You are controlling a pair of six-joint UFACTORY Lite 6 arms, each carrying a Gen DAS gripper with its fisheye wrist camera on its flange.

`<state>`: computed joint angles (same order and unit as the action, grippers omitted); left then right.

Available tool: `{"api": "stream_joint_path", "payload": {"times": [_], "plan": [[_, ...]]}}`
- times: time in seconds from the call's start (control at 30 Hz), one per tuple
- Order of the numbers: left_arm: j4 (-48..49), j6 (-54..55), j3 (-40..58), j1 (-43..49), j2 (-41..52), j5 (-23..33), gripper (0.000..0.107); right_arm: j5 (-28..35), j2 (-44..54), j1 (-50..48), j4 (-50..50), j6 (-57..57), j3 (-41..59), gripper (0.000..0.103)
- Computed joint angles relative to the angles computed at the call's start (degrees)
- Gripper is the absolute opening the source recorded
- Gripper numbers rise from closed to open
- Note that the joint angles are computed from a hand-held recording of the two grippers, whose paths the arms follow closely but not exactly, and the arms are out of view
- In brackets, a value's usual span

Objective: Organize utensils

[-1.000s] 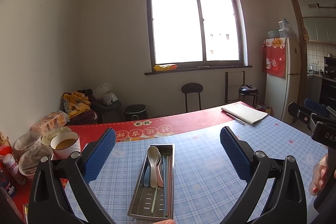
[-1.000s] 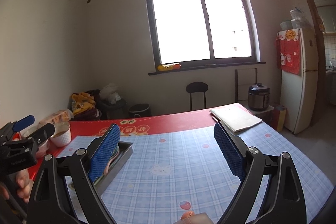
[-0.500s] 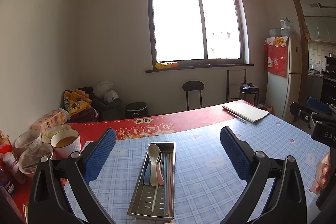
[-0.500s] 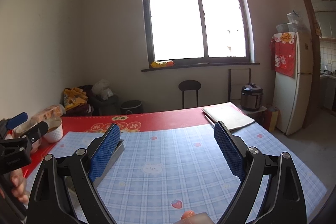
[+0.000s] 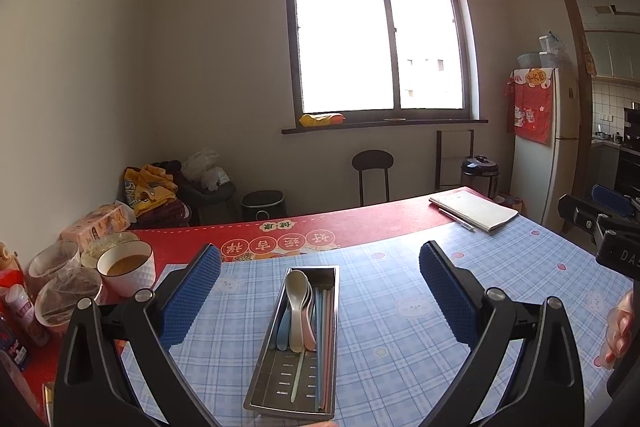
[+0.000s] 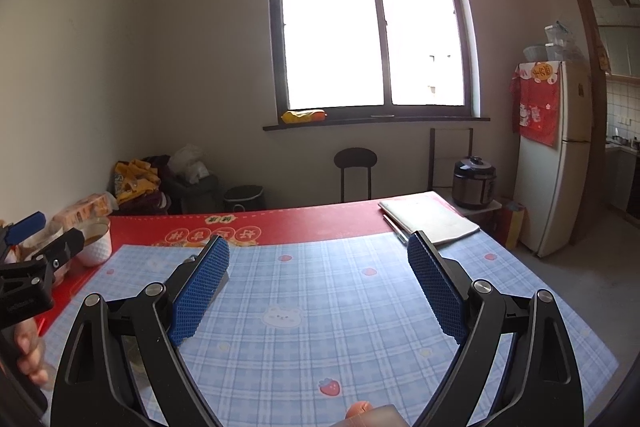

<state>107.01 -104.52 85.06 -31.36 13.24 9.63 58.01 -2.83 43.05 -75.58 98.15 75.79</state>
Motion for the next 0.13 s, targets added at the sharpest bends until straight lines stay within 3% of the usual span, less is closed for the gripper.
{"api": "stream_joint_path", "payload": {"times": [0.13], "plan": [[2.1, -1.6, -0.3, -0.2, 0.1, 0.6, 0.097, -0.3, 0.1, -0.5, 0.3, -0.1, -0.2, 0.088]]}}
